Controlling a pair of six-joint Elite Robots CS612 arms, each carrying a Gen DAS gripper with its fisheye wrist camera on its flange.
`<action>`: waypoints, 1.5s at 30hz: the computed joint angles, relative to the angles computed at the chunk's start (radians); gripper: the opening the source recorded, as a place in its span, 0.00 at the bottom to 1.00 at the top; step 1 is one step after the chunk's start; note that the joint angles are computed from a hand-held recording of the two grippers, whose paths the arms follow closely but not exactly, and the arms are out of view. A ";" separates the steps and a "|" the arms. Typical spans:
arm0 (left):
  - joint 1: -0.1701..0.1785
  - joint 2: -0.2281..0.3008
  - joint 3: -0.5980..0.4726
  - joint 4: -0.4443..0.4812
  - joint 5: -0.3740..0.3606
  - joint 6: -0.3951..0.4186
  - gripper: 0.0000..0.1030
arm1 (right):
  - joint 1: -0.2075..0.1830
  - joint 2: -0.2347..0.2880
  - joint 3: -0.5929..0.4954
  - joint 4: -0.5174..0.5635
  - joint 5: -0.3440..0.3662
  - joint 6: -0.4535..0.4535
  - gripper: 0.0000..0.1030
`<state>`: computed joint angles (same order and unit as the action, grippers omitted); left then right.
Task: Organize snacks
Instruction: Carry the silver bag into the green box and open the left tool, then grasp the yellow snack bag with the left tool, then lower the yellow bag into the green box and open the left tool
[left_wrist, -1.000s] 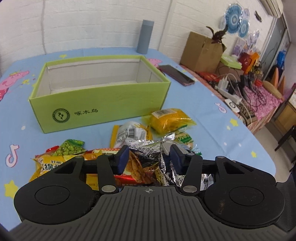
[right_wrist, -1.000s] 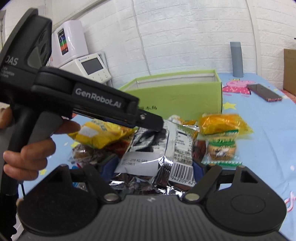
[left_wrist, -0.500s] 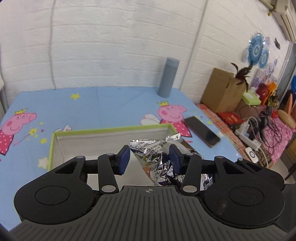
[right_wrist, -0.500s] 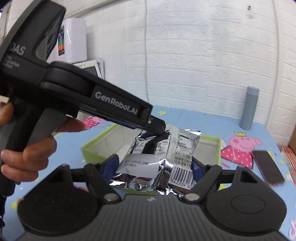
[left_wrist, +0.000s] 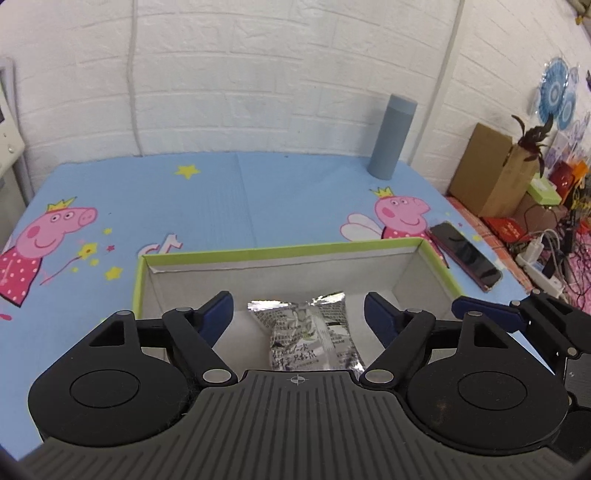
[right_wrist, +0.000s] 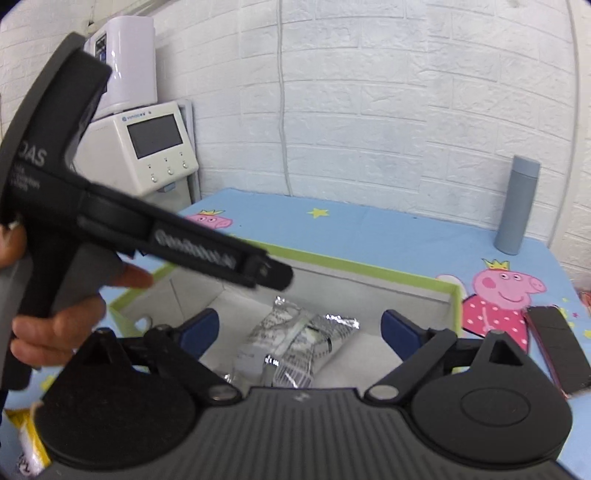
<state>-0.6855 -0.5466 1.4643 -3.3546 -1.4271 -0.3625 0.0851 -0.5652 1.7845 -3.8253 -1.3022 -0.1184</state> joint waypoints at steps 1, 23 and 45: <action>-0.002 -0.015 0.030 -0.030 -0.005 -0.005 0.70 | -0.004 -0.009 0.027 -0.023 0.013 0.008 0.91; -0.015 -0.112 0.449 -0.291 -0.082 -0.155 0.77 | 0.109 0.012 0.212 -0.128 0.125 0.147 0.91; 0.035 -0.117 0.309 -0.268 -0.135 -0.097 0.26 | 0.103 -0.039 0.081 -0.010 0.116 -0.020 0.63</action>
<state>-0.6501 -0.6633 1.7738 -3.6229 -1.5626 -0.4596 0.1882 -0.6043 1.8655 -3.8358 -1.1858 -0.1389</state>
